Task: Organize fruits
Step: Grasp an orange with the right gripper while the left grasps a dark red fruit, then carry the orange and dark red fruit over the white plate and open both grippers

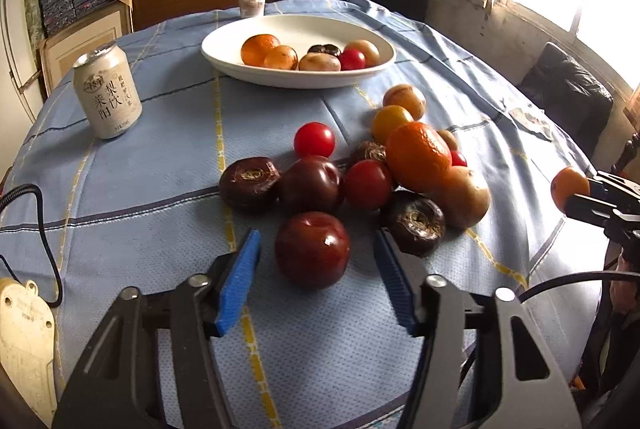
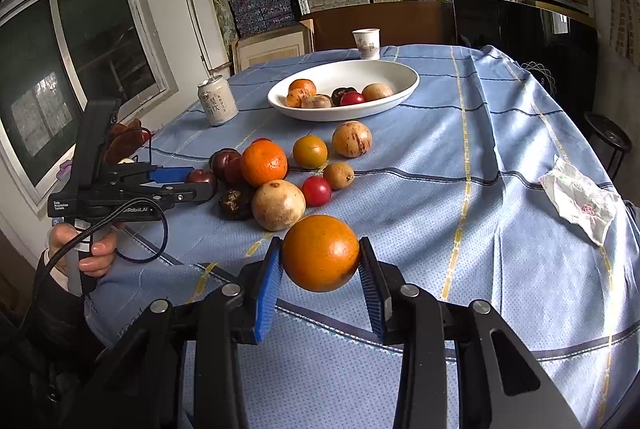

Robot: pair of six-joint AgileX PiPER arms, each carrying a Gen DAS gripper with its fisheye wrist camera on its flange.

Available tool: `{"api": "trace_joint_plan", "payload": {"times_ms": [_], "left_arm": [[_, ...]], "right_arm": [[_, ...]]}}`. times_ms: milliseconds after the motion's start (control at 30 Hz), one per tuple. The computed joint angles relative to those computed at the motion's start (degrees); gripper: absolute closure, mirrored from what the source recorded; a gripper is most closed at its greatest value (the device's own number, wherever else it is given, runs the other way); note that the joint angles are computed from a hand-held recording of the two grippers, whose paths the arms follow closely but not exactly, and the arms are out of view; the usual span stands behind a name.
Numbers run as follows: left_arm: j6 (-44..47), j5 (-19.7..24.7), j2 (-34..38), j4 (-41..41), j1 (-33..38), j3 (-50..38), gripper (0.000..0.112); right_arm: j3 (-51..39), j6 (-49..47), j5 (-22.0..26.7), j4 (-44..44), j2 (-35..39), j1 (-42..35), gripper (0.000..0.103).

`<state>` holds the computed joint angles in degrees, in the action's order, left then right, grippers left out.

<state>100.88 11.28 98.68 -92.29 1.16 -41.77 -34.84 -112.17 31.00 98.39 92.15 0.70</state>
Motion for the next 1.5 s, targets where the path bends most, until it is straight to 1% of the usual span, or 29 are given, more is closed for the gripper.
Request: {"api": "trace_joint_plan", "payload": {"times_ms": [133, 233, 367, 467, 633, 700, 767, 833, 867, 933, 967, 1033, 1067, 1100, 1133, 1167, 1200, 1267, 1300, 1367, 1400, 1433, 1500], "left_arm": [[-11.5, 0.4, 1.3, 10.9, 0.5, -1.6, 0.060], [-14.2, 2.0, 1.9, 13.4, 1.5, -2.2, 0.063], [-18.6, 2.7, 2.7, 17.7, 1.7, -2.9, 0.072], [-18.0, 3.0, 2.5, 17.3, 1.8, -2.8, 0.075], [-18.4, 3.1, 1.4, 17.3, 2.2, -2.2, 0.075], [-17.9, 4.2, 0.3, 17.1, 3.0, -1.8, 0.075], [-19.6, 5.8, -1.2, 19.4, 3.8, -1.8, 0.075], [-23.4, 7.6, -2.4, 23.8, 4.7, -2.8, 0.075], [-26.6, 9.6, -2.8, 27.3, 5.6, -4.2, 0.075], [-31.0, 12.6, -3.0, 31.9, 6.7, -7.0, 0.075], [-34.9, 14.4, -2.7, 35.4, 7.2, -9.7, 0.075], [-40.6, 15.8, -2.0, 40.5, 7.2, -14.3, 0.075], [-43.0, 16.4, -1.3, 42.6, 7.1, -16.8, 0.075], [-46.2, 17.9, 0.3, 45.6, 7.0, -20.6, 0.075], [-49.8, 20.7, 3.0, 48.9, 6.8, -26.0, 0.075], [-53.1, 22.0, 5.3, 51.4, 6.4, -30.3, 0.075], [-57.6, 22.5, 7.7, 55.2, 5.7, -34.6, 0.075], [-69.1, 23.3, 14.1, 66.0, 3.6, -45.6, 0.075], [-73.0, 25.3, 17.2, 69.5, 3.0, -50.8, 0.075], [-78.7, 29.2, 24.5, 73.2, 2.3, -62.2, 0.075], [-80.9, 32.3, 27.9, 74.5, 2.2, -68.0, 0.075], [-82.8, 35.0, 31.0, 75.9, 1.9, -73.3, 0.075], [-86.4, 39.0, 36.9, 78.9, 1.3, -82.9, 0.075]], "right_arm": [[0.1, -0.2, 0.1, 0.5, 0.2, 0.1, 0.065], [0.1, -0.2, -0.1, 0.3, 0.2, 0.2, 0.065], [0.2, -0.3, 0.0, 0.6, 0.0, 0.2, 0.065], [0.1, -0.1, -0.2, 0.5, -0.2, 0.6, 0.065], [-2.0, 3.0, -0.6, -2.5, -0.3, 1.5, 0.065], [-3.7, 5.0, -0.8, -4.5, -0.5, 2.2, 0.065], [-5.8, 7.5, -0.6, -7.0, -0.2, 2.9, 0.065], [-9.0, 10.1, -0.5, -9.5, 0.8, 4.0, 0.065], [-11.3, 11.8, -0.2, -11.1, 1.7, 4.5, 0.065], [-14.8, 14.2, 0.3, -12.5, 3.6, 5.4, 0.065], [-17.0, 15.7, 0.9, -13.3, 4.9, 5.6, 0.065], [-23.0, 21.2, 1.9, -16.0, 8.7, 6.1, 0.065], [-27.3, 25.4, 2.4, -18.7, 11.3, 6.5, 0.065], [-30.3, 28.4, 2.4, -20.6, 13.1, 6.9, 0.065], [-33.7, 32.0, 2.1, -22.9, 15.1, 7.4, 0.065], [-38.5, 36.9, 1.5, -26.5, 18.0, 8.0, 0.065], [-41.0, 39.4, 1.1, -28.3, 19.6, 8.5, 0.065], [-50.0, 47.4, 0.9, -34.4, 25.1, 9.5, 0.065], [-52.9, 50.3, 0.8, -36.6, 27.0, 9.9, 0.065], [-59.2, 56.1, 2.2, -40.3, 31.3, 10.0, 0.065], [-62.7, 59.2, 3.1, -42.2, 33.7, 10.0, 0.065], [-65.6, 61.3, 3.9, -43.5, 35.8, 10.0, 0.065], [-70.2, 64.3, 5.4, -45.3, 38.8, 10.0, 0.065]]}}
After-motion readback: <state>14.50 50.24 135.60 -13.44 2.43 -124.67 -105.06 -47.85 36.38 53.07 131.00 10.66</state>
